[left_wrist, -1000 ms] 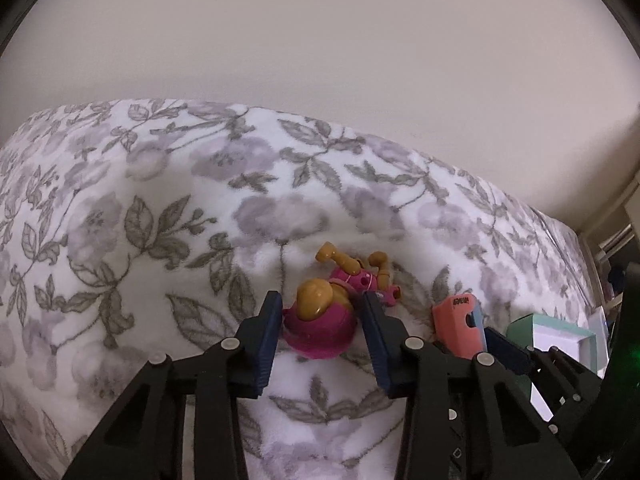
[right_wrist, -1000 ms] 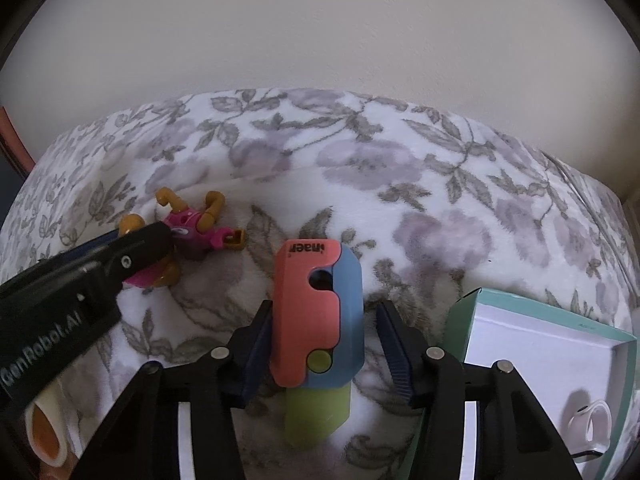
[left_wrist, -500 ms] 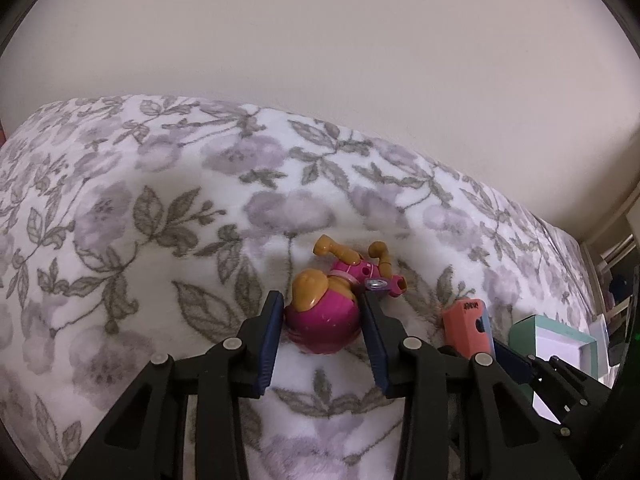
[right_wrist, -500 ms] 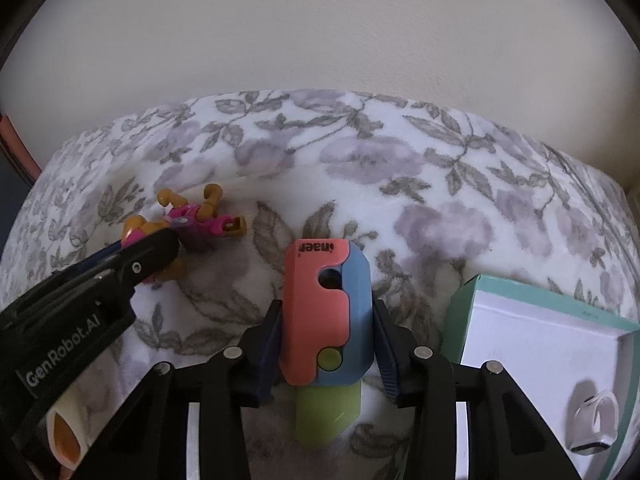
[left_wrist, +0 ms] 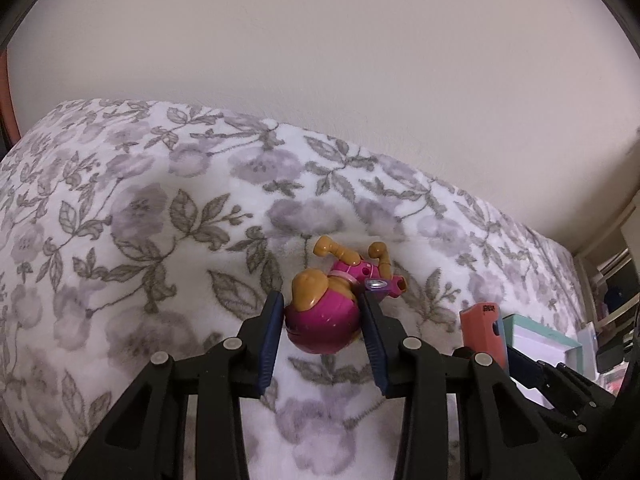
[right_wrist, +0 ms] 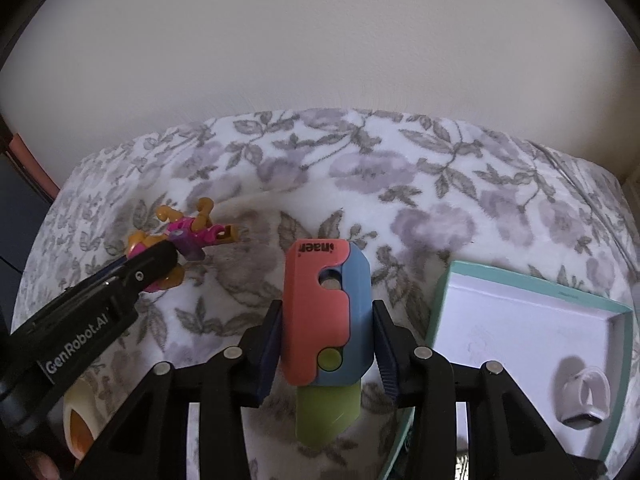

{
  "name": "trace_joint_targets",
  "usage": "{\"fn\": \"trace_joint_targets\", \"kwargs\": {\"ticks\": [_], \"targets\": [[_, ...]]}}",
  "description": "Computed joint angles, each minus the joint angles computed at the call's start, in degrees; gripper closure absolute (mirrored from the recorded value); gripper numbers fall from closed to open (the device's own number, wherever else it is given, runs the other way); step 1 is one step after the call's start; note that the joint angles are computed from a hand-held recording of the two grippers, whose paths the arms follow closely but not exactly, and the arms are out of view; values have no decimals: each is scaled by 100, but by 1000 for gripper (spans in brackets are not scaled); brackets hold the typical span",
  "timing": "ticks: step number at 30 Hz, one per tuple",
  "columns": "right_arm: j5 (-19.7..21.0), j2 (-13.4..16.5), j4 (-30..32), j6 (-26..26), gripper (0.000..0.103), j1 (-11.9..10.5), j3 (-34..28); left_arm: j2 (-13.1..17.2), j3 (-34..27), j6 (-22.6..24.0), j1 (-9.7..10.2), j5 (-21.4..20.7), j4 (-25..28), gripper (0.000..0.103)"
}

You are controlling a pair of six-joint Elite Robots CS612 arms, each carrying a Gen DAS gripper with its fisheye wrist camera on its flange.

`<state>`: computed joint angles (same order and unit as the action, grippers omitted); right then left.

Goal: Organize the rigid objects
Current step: 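Carry the pink doll and orange-blue toy knife over the tray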

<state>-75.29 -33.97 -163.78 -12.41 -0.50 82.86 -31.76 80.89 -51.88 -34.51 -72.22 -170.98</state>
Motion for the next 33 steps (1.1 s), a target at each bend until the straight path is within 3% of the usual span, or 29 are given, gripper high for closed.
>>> {"fn": "trace_joint_targets", "kwargs": {"ticks": [10,20,24,28,33], "targets": [[236,-488,-200,128,59,-187,575,-474,434,-214,-194,244,-78,63],[536,-1164,-775,215,59,-538,1400,-1050,805,-322,-643,779,-149,63],[747,-1376,-1279,287,59,-758,1831,-1118,871,-409,-833,834,-307,63],[954,-1493,-1432,484,59,-966,2126,-1120,809,-488,-1018,943,-126,63],[946,-1564,-1744,747,59,-1194,2427,-1030,721,-552,-1217,1025,-112,62]]}}
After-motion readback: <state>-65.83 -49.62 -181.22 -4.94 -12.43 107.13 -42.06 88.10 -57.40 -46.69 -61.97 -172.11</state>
